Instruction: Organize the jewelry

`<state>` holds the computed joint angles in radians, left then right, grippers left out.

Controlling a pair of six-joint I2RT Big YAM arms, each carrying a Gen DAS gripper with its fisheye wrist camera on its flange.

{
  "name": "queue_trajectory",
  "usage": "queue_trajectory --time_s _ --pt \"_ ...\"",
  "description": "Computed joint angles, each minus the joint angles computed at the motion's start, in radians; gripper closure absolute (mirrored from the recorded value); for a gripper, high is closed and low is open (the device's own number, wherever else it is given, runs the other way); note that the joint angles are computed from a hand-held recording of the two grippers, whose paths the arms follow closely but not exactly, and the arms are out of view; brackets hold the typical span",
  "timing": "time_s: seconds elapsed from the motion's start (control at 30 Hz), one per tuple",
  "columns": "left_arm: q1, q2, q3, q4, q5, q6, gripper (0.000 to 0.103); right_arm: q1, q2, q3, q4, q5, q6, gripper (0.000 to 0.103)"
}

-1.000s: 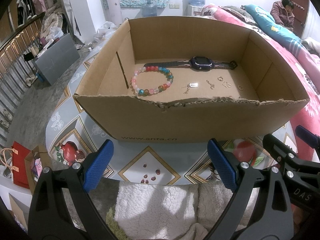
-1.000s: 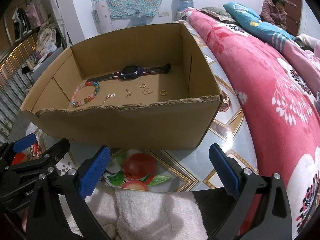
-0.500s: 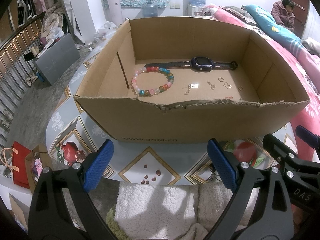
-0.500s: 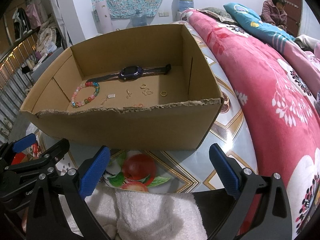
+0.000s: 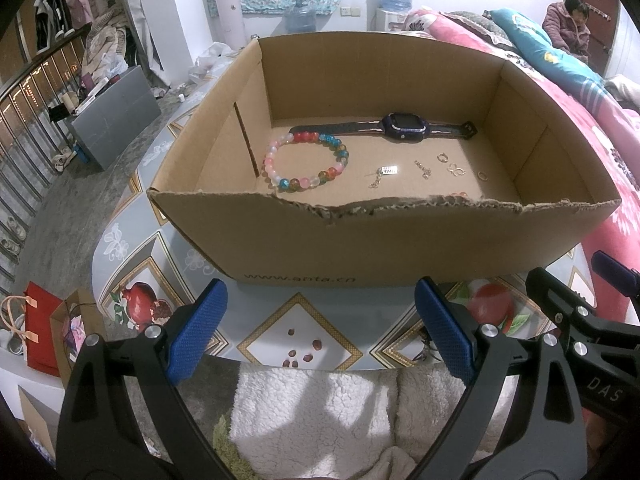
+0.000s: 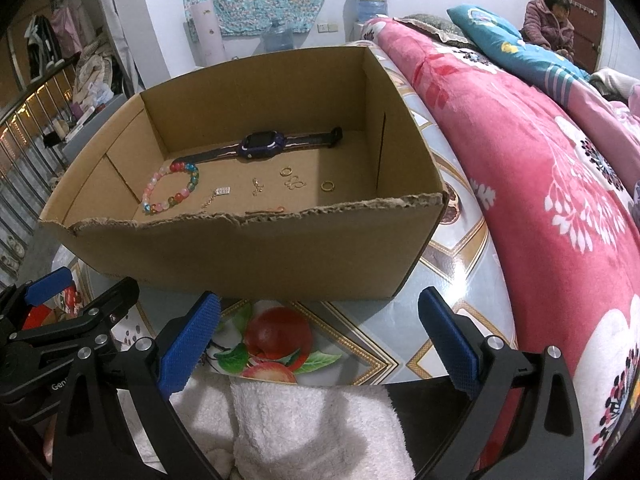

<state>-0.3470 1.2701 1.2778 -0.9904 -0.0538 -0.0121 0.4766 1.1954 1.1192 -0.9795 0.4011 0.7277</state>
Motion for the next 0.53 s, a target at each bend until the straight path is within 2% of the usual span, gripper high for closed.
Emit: queue_trajectory --time_s 0.53 --pt "0.006 -0.003 -0.002 -0.003 0.003 0.004 0.012 -0.001 0.000 -0.001 0.001 -0.003 -0.001 0.006"
